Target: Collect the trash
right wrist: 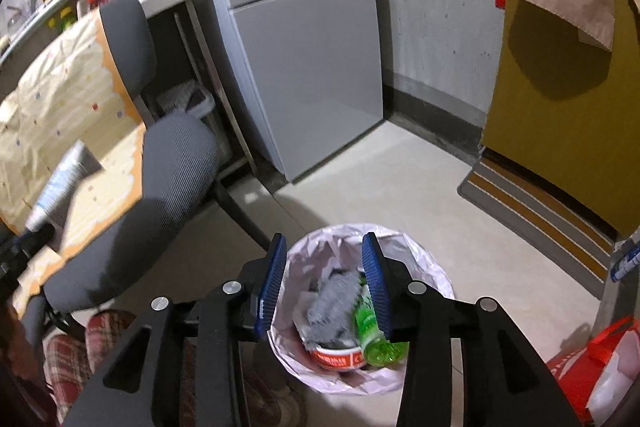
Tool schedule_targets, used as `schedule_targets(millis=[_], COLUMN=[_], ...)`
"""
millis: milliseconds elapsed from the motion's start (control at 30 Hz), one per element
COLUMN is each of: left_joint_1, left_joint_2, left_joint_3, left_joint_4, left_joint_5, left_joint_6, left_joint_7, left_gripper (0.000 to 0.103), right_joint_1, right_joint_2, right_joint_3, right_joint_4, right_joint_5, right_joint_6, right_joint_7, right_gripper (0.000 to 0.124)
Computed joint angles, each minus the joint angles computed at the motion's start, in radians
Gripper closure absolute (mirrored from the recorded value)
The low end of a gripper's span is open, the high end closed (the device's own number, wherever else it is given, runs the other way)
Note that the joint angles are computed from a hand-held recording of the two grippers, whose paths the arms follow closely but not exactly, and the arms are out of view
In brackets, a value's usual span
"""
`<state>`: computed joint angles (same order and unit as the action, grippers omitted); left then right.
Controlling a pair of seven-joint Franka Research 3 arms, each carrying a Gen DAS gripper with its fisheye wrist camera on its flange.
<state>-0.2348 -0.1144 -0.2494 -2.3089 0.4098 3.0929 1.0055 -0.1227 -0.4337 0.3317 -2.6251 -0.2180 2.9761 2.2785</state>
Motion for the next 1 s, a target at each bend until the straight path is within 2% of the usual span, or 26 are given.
schedule_targets(millis=[33, 133, 233, 300, 467, 533, 567, 600, 633, 700, 767, 900, 1000], left_joint_1=[-0.017, -0.113, -0.148, -0.139, -0.097, -0.09, -0.093, -0.088, -0.104, -0.127, -0.165, -0.156, -0.177], left_joint_2=[0.011, 0.064, 0.124, 0.158, 0.261, 0.304, 0.319, 0.331, 0.342, 0.342, 0.324, 0.263, 0.198], left_joint_3=[0.004, 0.03, -0.007, -0.05, -0.143, -0.162, -0.161, -0.168, -0.15, -0.113, -0.048, -0.009, 0.061], left_joint_4=[0.006, 0.035, 0.082, 0.116, 0.227, 0.27, 0.287, 0.303, 0.317, 0.311, 0.294, 0.228, 0.175], left_joint_5=[-0.018, -0.188, -0.361, -0.438, -0.482, -0.466, -0.448, -0.437, -0.409, -0.352, -0.264, -0.182, 0.014], left_joint_6=[0.003, 0.013, 0.012, 0.007, -0.007, -0.009, -0.016, -0.036, -0.053, -0.054, -0.073, -0.07, -0.089], left_joint_7=[0.026, 0.23, 0.442, 0.541, 0.635, 0.637, 0.626, 0.622, 0.596, 0.542, 0.448, 0.315, 0.093], left_gripper=[0.035, 0.035, 0.035, 0.035, 0.034, 0.033, 0.027, 0.012, 0.009, 0.009, 0.009, 0.008, 0.007], right_joint_1=[0.001, -0.029, -0.086, -0.114, -0.146, -0.159, -0.162, -0.161, -0.161, -0.159, -0.154, -0.1, -0.037], right_joint_2=[-0.003, -0.022, -0.052, -0.076, -0.112, -0.118, -0.119, -0.119, -0.117, -0.114, -0.106, -0.071, -0.039], right_joint_3=[-0.002, 0.015, 0.059, 0.076, 0.073, 0.078, 0.077, 0.073, 0.072, 0.071, 0.071, 0.055, 0.029], right_joint_4=[-0.005, -0.028, -0.048, -0.063, -0.094, -0.101, -0.104, -0.107, -0.106, -0.105, -0.099, -0.067, -0.034], right_joint_5=[0.004, 0.019, 0.037, 0.058, 0.124, 0.151, 0.163, 0.175, 0.184, 0.198, 0.207, 0.205, 0.2], right_joint_6=[0.021, 0.081, 0.12, 0.134, 0.165, 0.169, 0.17, 0.17, 0.17, 0.165, 0.155, 0.121, 0.093], right_joint_7=[0.006, 0.02, 0.028, 0.023, -0.017, -0.031, -0.038, -0.047, -0.055, -0.071, -0.086, -0.127, -0.159], right_gripper=[0.083, 0.083, 0.083, 0.083, 0.082, 0.081, 0.08, 0.08, 0.079, 0.078, 0.075, 0.07, 0.063])
